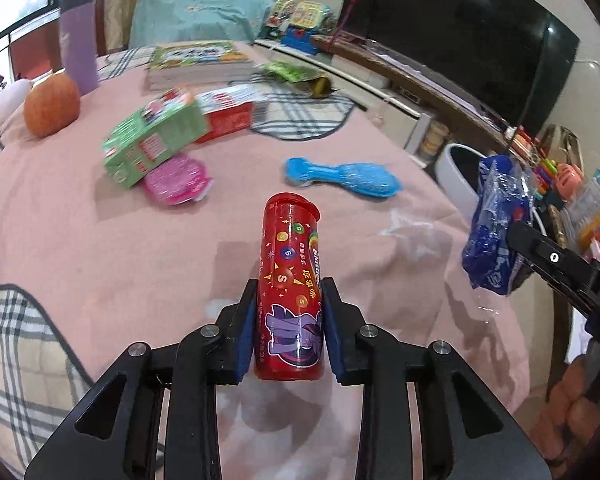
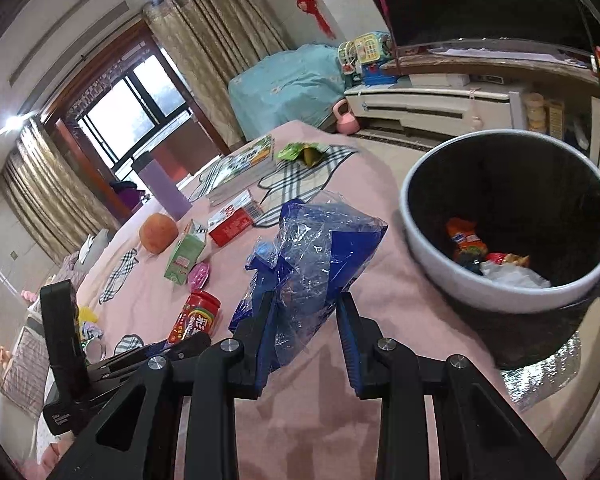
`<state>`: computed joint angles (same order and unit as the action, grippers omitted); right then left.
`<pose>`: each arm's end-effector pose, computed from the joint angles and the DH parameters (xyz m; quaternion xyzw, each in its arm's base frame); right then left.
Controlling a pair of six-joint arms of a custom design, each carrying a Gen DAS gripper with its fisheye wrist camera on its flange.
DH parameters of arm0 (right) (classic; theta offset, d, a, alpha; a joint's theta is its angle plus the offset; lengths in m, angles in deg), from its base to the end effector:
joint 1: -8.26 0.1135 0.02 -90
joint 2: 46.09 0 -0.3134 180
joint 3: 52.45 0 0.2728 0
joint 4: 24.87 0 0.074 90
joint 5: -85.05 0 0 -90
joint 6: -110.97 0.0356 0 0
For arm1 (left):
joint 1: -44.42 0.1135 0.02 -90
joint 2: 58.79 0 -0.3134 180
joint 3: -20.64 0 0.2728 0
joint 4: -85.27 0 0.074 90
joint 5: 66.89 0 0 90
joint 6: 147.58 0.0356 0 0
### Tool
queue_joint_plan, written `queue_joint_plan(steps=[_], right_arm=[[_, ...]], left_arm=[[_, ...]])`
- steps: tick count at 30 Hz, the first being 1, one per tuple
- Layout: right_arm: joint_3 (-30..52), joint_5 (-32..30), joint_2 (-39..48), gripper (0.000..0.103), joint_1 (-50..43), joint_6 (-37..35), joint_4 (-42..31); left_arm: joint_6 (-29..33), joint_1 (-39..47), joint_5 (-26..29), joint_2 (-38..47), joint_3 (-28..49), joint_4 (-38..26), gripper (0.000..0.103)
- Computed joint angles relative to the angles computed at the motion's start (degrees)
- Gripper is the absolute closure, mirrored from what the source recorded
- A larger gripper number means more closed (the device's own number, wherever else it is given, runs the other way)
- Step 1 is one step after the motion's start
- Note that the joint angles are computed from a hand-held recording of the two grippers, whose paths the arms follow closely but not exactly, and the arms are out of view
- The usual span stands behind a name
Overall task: Collect trash
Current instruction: 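Lift the Skittles tube and blue bag and carry both over the trash bin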
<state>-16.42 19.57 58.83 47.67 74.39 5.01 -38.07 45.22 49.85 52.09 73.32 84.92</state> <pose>0.2270 0.1674 0.0949 0.1983 0.8643 0.1725 0.4288 0.3308 -0.0114 0.0842 0.2141 0.9138 -0.1726 0.2988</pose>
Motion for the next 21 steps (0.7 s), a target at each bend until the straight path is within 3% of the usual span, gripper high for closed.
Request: queue_joint_plan(steps=[21], right_arm=[[-12.27, 4.41, -9.73, 0.073, -3.73, 3.03, 1.82]], left_arm=[[-4.12, -15.36, -1.79, -7.21, -1.87, -0.20, 0.075]])
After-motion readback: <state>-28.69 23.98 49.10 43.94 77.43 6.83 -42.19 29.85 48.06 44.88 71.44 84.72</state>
